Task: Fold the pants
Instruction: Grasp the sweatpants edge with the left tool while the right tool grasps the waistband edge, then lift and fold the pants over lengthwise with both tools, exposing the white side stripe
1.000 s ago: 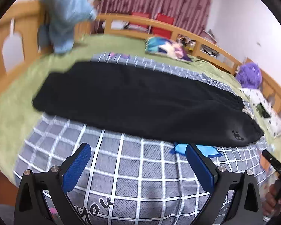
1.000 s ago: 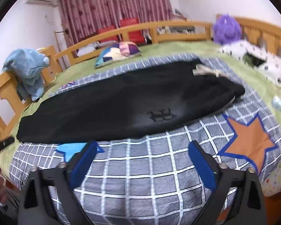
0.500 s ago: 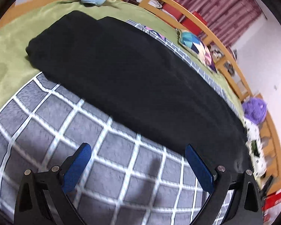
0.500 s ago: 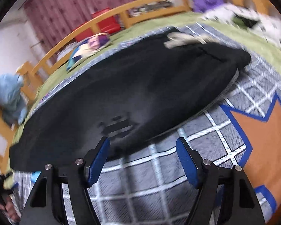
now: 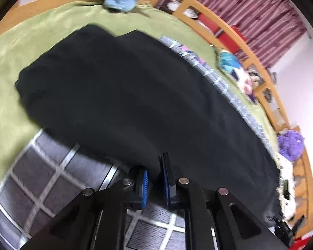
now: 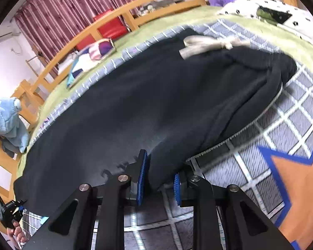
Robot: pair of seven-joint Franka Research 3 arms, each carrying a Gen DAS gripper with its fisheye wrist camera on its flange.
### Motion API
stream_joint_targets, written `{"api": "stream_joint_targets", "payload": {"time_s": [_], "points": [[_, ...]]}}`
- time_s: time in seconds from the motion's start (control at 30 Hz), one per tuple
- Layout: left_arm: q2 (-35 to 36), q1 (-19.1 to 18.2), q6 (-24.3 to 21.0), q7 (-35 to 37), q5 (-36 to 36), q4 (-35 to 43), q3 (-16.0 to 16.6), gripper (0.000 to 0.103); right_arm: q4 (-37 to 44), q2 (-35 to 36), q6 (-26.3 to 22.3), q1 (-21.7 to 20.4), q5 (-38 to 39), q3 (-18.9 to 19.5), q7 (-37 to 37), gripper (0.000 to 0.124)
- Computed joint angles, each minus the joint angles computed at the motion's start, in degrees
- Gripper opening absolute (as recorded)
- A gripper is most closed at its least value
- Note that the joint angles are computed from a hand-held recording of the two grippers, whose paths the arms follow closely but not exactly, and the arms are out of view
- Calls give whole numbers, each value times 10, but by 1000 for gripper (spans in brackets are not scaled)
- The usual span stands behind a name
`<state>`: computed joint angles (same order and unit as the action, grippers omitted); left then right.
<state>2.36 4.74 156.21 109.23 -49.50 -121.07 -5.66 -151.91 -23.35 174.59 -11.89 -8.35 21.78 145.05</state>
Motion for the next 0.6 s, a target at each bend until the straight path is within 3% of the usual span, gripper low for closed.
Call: {"api": "stream_joint_targets", "payload": {"time_s": [0.17, 0.27, 0.4, 0.5, 0.6], "points": [[12, -7, 15, -1, 53, 65, -6, 12, 65, 2, -47, -8, -42, -2, -24, 19], [45, -8, 24, -21, 93, 132, -15, 12, 130, 42, -59, -6, -74, -16, -32, 18], [115, -15, 30, -100, 215, 235, -17, 12, 227, 123, -59, 6, -110, -50, -38, 17], [202, -31, -5, -177, 303, 357, -6, 12, 325, 208, -71, 3, -177, -59, -8, 17], [278, -48, -43, -232, 373, 458, 4, 12, 442, 303, -116, 23, -188, -80, -9, 20]]}}
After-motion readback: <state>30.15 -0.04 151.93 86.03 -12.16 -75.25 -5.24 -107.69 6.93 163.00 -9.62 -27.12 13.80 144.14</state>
